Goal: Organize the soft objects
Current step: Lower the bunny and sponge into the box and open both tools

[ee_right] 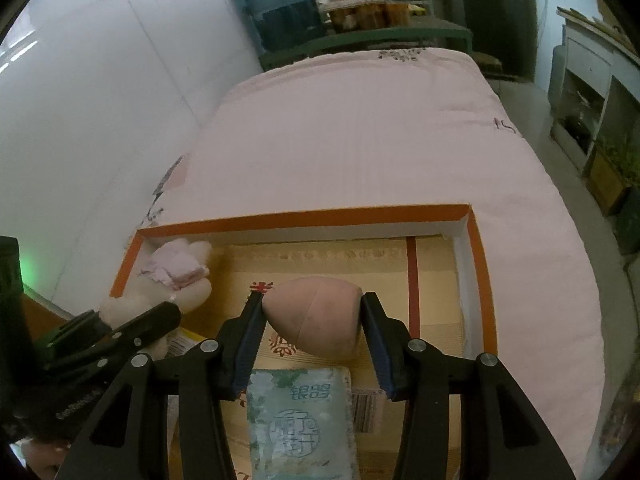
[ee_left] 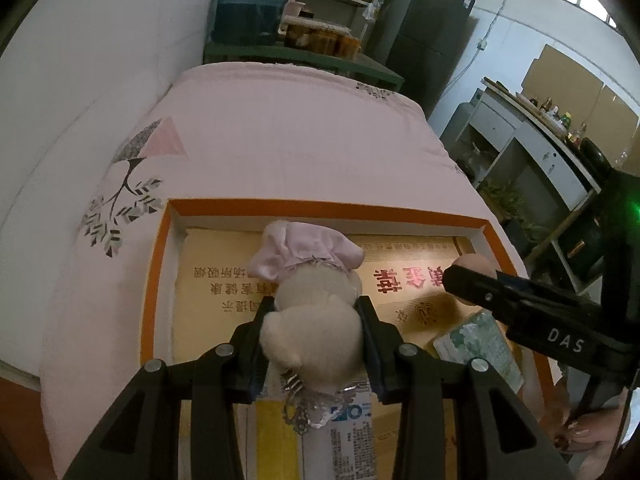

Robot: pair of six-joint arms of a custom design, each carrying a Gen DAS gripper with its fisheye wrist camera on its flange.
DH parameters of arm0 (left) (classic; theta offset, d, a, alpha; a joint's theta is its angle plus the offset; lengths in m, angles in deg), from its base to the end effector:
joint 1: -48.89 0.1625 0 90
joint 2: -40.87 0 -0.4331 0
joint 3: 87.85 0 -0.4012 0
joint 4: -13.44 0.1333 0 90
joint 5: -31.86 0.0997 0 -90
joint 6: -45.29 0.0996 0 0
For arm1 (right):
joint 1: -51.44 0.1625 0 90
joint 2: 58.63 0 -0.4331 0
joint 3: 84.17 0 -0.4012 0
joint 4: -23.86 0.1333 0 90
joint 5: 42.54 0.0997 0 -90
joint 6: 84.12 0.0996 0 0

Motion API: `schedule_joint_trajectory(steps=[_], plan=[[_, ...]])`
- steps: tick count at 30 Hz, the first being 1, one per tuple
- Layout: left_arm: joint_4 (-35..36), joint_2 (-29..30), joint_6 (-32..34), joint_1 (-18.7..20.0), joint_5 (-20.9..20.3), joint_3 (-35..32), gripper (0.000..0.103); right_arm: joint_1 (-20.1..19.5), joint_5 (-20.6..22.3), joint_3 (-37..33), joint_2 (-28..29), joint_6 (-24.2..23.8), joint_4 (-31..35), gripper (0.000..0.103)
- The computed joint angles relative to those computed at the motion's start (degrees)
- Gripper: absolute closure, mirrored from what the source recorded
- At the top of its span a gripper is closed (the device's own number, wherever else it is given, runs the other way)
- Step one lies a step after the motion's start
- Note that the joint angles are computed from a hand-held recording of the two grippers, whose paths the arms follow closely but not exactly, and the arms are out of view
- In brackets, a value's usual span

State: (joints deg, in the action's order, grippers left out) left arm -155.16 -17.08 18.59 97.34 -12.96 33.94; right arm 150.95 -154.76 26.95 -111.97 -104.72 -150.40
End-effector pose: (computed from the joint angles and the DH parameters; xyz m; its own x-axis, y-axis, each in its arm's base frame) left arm -0.1929 -0.5252 0.1270 -0.8665 -0.0283 -0.4983 0.2821 0.7958 -0.5358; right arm 0.1939 -0.5788 0.1324 -0.8287 -0.2981 0.4737 -0.4695 0.8310 -0.2983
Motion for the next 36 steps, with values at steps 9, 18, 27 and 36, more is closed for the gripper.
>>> schedule_joint_trajectory(steps=[9,18,27,36], plan=[[0.4,-0.2,-1.4,1.5,-3.4,-0.3,0.058,0.1,-1.7,-0.4,0.9,0.1,0.5,0.052],[1.0,-0.2,-1.2,1.2,-3.4,-0.2,0.049,0.1,-1.6,-0.4,0.8,0.5,0.9,0.05],[0.1,-0.1,-0.3,0.3,-2.3,-0.1,0.043,0.7,-0.8,0.4,-0.2,0.5,0.2,0.044],[0.4,-1.3,-0.5,-2.6,0.8,0.7,0.043,2.1,-1.1,1.4,-1.9,0.6,-1.2,0.044]])
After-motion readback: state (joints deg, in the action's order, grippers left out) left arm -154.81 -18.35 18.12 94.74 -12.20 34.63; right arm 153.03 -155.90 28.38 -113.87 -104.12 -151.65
